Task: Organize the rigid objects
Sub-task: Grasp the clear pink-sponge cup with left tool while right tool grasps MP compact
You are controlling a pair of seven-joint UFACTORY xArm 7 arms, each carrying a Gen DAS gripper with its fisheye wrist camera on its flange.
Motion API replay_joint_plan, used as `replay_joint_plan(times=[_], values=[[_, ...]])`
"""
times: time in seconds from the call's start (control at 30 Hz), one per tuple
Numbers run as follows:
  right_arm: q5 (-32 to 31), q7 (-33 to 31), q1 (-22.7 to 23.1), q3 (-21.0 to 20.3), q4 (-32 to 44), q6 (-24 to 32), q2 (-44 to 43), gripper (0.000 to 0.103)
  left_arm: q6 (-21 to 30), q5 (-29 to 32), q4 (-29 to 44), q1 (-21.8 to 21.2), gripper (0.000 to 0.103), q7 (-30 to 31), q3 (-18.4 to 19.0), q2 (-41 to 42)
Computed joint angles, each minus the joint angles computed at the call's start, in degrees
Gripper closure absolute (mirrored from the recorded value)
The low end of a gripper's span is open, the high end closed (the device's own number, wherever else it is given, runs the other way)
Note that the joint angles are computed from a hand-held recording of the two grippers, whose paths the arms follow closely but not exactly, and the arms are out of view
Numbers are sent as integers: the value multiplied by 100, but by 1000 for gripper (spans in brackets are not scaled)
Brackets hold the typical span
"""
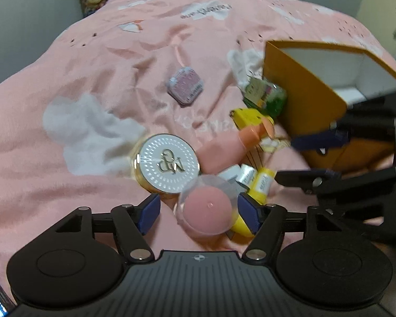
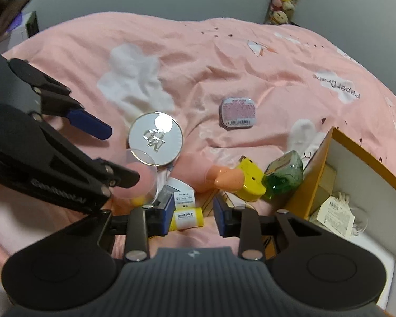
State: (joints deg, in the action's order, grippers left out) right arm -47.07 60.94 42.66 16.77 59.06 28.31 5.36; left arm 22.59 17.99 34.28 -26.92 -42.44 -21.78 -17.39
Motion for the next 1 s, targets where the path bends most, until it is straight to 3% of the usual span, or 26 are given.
replay_joint_plan(times=[0.13,0.3,0.43,0.5,0.8,1.0], values=[[-53,-538,-30,39,-73,34,-70,65,122,114,159,-24,22,109,-53,268],[-44,-586,-71,5,-109,-189,-19,65,436,695,421,-35,23,-161,-146,654],[31,-675,-80,-38,-81,-308,71,65,649,1167,624,-132,30,-523,-94,942],[62,-667,-86,-76,-82,-400,96,66,485,1092,575,-214,34,-515,52,966],[351,-800,-117,-181,1,-583,163,65,164,900,197,-161,35,-1061,89,363],[474,-1051,-157,-232,215,-622,270,65,199,953,19,188,35,-1520,-177,-264]])
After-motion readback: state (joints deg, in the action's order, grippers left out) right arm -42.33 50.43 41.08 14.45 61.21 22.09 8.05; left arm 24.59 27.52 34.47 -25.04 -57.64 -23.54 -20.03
